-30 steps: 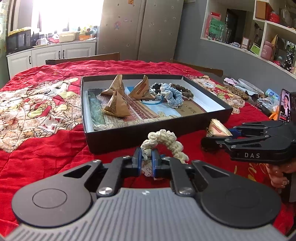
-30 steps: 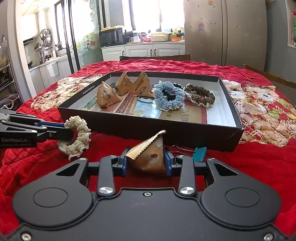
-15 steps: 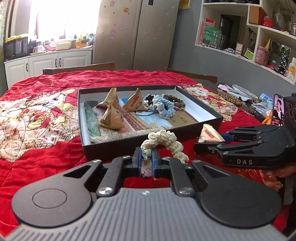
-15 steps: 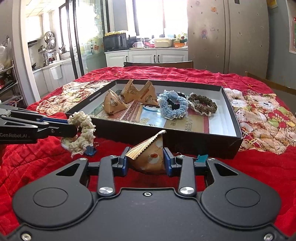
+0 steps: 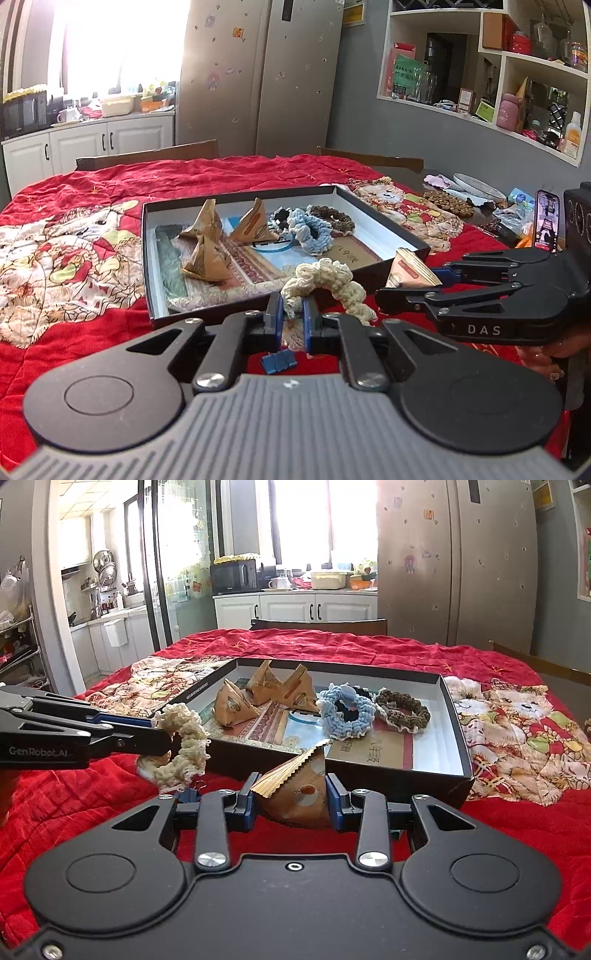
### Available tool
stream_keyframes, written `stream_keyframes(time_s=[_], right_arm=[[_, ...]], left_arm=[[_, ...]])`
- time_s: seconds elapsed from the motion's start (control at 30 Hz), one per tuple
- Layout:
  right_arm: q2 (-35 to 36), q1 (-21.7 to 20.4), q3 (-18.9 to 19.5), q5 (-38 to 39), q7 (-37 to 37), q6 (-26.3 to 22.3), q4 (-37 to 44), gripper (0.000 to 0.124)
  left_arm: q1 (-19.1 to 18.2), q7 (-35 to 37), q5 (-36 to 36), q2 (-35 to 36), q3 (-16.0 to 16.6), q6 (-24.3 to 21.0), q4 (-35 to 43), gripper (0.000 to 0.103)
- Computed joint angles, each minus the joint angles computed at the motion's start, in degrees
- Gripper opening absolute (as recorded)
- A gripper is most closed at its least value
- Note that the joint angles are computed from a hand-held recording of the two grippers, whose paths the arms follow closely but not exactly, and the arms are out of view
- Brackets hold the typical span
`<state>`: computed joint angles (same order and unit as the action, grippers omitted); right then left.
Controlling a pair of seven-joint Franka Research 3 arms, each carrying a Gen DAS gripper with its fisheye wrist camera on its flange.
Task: Organize objects
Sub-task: 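Lift the held triangle and ring and carry them over the black box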
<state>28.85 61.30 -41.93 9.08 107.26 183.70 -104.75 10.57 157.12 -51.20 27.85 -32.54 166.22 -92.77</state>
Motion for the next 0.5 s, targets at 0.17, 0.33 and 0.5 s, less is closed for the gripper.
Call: stream_keyframes(time_s=[0.17, 0.33, 0.5], right_arm=[[-0.07, 0.95, -1.06, 0.25, -0.02, 0.30, -0.30, 0.035], [-0.11, 2.33, -2.63, 1.17, -0.58, 0.80, -0.65, 0.035], [0.46, 3.29, -4.29, 2.76, -1.44, 1.11, 0.07, 0.035]], left_arm=[[0.04, 0.40, -0.07, 0.27, -0.52, 0.34, 0.49, 0.013], [0.19, 0.97, -0.37, 0.62, -1.24, 0.48, 1.20, 0.013], [-0.25, 1.00, -0.18, 1.69, -1.73, 1.36, 3.09, 0.013]])
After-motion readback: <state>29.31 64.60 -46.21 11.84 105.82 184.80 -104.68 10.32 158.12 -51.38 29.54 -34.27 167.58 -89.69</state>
